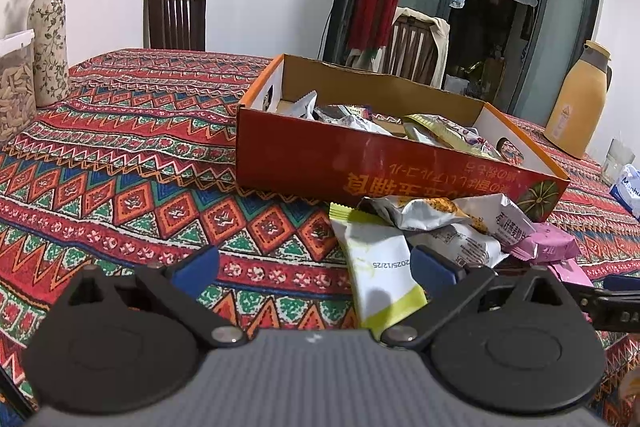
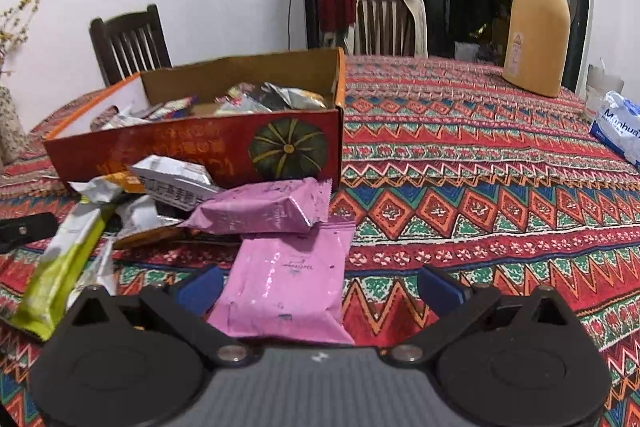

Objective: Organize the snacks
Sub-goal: 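Move both open grippers back toward the snack pile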

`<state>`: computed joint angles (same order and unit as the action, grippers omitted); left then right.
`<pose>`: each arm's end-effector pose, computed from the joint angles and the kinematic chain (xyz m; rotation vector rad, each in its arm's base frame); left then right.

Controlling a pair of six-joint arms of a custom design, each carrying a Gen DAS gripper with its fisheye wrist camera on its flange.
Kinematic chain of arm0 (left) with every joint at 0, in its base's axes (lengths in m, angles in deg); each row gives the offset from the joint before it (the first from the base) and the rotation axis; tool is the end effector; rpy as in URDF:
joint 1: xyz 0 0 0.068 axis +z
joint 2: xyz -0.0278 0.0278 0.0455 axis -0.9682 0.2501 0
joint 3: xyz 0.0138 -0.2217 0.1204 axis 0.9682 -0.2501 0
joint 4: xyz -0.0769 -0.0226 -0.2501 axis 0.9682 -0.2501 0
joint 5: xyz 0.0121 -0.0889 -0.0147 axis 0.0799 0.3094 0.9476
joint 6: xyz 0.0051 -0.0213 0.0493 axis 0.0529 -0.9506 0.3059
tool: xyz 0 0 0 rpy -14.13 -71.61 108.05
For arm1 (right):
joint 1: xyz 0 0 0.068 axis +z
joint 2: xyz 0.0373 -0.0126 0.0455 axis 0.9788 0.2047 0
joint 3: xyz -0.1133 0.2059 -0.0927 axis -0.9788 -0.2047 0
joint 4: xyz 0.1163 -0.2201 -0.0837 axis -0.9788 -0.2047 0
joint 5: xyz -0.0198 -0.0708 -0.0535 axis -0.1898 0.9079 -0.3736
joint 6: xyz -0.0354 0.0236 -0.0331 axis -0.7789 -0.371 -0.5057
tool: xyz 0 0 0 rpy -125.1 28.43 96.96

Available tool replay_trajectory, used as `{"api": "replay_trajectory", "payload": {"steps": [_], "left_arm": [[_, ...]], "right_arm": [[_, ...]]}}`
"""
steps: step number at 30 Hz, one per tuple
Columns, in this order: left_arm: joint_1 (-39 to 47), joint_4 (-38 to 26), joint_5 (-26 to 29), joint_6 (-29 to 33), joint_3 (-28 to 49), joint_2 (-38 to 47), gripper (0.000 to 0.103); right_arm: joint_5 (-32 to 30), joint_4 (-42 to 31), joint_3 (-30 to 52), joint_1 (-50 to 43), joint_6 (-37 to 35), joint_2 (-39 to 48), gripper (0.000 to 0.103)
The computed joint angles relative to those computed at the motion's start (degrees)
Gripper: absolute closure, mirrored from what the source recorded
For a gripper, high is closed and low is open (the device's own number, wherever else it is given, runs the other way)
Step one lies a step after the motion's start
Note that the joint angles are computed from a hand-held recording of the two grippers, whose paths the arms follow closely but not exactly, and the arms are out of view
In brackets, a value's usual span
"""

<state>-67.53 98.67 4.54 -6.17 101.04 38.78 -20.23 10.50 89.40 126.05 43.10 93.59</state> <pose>0.2174 0.0174 0.1212 0.1266 2.1887 -0.2969 0.1650 0.1508 0.1524 0.2590 2.3412 -0.0588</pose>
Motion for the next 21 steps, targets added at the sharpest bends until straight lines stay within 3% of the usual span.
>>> {"api": "replay_trajectory", "payload": {"steps": [4, 10, 18, 20, 21], "left_arm": [[0.14, -0.40, 0.33, -0.25, 0.65, 0.89, 0.000], [0.53, -1.07, 1.14, -0.60, 1.64, 2.29, 0.000], [0.30, -0.88, 1.07, -0.69, 1.61, 2.43, 0.000], [0.33, -0.87, 1.08, -0.67, 1.48, 2.24, 0.000], [0.30, -0.91, 1.02, -0.64, 1.48, 2.20, 0.000]], "right_arm": [[-3.02, 0.41, 1.29, -2.50, -1.90, 3.02, 0.000], [-0.74, 1.72, 1.47, -1.65, -1.18, 5.02, 0.000], [-3.05, 4.79, 0.18, -2.62, -5.52, 3.79, 0.000], [-2.20, 5.43, -0.37, -1.90, -5.58, 3.25, 0.007], [-1.75, 5.71, -0.78, -1.43, -5.59, 2.72, 0.016]]}}
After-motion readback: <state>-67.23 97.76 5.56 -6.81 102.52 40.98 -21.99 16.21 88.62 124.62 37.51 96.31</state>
